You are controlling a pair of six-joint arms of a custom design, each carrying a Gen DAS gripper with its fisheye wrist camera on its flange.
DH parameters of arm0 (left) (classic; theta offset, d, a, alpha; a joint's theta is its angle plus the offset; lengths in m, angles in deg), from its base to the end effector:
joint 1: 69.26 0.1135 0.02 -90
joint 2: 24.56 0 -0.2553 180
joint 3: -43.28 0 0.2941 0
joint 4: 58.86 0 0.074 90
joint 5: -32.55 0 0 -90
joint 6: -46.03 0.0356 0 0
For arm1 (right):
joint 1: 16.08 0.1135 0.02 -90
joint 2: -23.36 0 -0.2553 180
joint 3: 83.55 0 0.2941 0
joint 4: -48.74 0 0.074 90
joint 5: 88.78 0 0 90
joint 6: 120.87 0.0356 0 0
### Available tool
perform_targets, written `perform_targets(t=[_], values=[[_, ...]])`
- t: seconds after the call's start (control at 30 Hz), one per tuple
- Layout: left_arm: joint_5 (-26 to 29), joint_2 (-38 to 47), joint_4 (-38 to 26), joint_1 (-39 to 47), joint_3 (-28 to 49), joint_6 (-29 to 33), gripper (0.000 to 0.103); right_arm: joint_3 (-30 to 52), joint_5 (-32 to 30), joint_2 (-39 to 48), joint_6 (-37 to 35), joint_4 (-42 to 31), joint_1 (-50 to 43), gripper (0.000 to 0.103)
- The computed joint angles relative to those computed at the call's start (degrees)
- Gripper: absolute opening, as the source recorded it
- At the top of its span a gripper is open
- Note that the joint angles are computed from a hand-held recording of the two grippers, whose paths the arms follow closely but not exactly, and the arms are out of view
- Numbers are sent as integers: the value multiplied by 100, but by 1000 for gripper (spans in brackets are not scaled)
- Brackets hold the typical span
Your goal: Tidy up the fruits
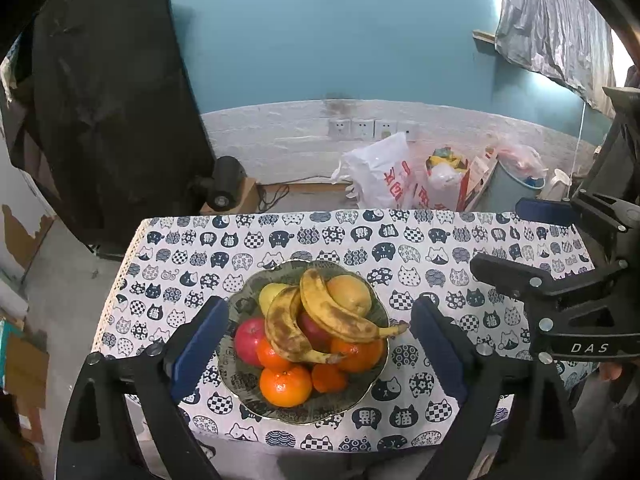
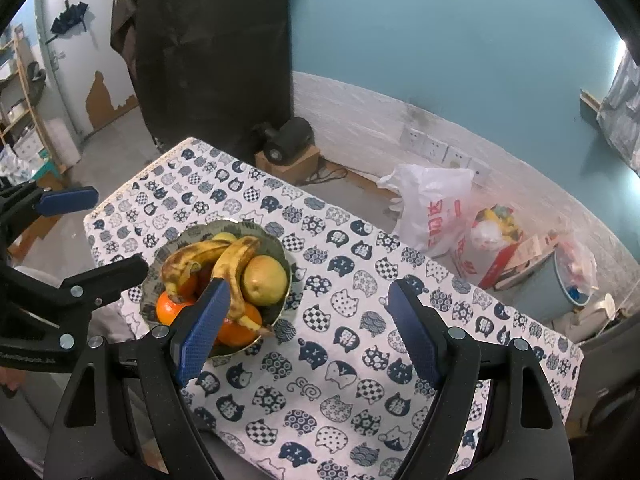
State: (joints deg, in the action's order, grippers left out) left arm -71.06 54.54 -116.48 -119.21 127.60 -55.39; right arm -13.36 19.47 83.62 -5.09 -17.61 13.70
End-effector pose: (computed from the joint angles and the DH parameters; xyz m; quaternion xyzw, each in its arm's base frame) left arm 0.2193 -0.2479 0.3049 0.2741 0.8999 -0.0668 0.3324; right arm 0.2162 0.1109 0.2961 0.0128 0.9463 -0.0014 0.3231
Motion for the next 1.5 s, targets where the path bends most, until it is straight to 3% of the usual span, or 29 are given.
perform_targets(t=[1.07,1.2,1.5], values=[[-328,-90,-82,-82,-22,49,95,25,3,43,-4,-34,-21,80],[-361,-108,-67,-114,-37,45,101,16,-10,27,-28,-29,-39,80],[-408,-79,-99,-138,-13,63,101,-2,-29,-8,-75,-30,-90,80]])
